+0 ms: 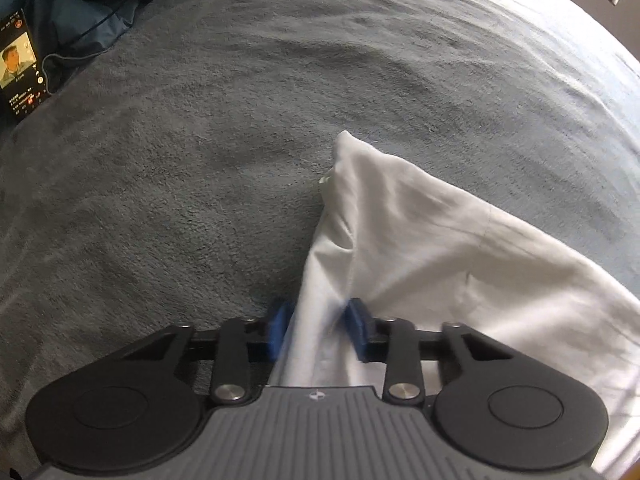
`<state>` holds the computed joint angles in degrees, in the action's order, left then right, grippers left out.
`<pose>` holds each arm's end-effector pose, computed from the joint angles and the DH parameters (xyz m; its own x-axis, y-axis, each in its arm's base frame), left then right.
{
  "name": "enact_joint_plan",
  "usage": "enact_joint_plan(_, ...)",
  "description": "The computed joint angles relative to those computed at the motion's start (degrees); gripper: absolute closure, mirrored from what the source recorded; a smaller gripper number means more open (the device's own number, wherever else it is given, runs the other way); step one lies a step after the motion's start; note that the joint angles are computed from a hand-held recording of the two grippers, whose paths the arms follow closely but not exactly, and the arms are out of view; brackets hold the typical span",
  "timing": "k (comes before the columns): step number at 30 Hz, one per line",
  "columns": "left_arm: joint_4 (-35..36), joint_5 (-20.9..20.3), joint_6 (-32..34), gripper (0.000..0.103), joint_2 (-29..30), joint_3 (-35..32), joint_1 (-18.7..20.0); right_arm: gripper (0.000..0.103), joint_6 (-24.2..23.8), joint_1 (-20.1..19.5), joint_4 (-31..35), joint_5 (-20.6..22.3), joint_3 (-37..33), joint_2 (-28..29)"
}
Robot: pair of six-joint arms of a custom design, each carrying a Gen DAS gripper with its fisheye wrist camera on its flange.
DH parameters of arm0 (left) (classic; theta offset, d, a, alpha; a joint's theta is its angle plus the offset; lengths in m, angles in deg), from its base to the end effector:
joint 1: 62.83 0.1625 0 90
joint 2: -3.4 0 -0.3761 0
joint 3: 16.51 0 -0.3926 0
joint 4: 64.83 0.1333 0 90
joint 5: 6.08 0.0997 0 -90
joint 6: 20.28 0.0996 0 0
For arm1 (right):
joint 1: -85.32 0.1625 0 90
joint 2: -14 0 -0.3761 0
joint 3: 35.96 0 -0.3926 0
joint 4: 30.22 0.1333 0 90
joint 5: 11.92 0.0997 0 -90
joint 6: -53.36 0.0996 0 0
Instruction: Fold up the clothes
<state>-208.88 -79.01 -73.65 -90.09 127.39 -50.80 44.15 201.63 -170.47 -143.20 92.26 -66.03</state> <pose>-0.2917 -0.2283 0.1467 -0.9130 0.3886 -0.1238 0.4078 0.8713 -0.2730 0.2508 -0.3548 0.1691 -0.6044 -0.4512 0.6566 -0.5467 0.8344 0.0700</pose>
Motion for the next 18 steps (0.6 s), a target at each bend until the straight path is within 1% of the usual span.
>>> enact_joint_plan(1, -1.04, -0.34, -0.16, 0.095, 0.65, -0.08, 0.17, 0.086, -0.62, -0.03, -0.09, -0.22, -0.01, -0.07)
enact_joint_plan(2, -1.95, -0.51, -0.43, 0.095, 1.12, -0.21, 0.42, 0.089, -1.18, -0.23, -0.4, -0.14, -0.03, -0.17)
enact_joint_plan(3, -2.82, -0.51, -0.55, 0.095, 1.52, -0.28, 0.59, 0.097, -1.03, -0.43, -0.39, 0.04, -0.04, -0.53)
enact_joint_plan(4, -3.6, -0.54, -0.63, 0.095, 2.11, -0.48, 0.56, 0.1, -0.88, -0.62, -0.37, 0.22, -0.04, -0.9)
enact_joint_plan(8, -6.64, -1.22, 1.39, 0.095, 5.03, -1.83, 1.0, 0.1, 0.89, -2.12, -0.77, 2.78, 0.36, -4.13)
enact_joint_plan(11, -8.76, -2.15, 3.63, 0.095, 7.51, -3.44, 1.84, 0.1, 1.31, -3.03, -1.6, 4.09, 0.98, -7.32)
enact_joint_plan(14, -13.18, -3.17, 5.95, 0.095, 12.31, -5.17, 2.93, 0.1, 1.59, -3.78, -1.71, 4.84, 1.3, -10.76)
enact_joint_plan(18, -16.17, -4.69, 7.84, 0.095, 17.52, -8.38, 2.97, 0.1, 0.34, -5.15, -1.34, 5.32, 1.55, -15.34)
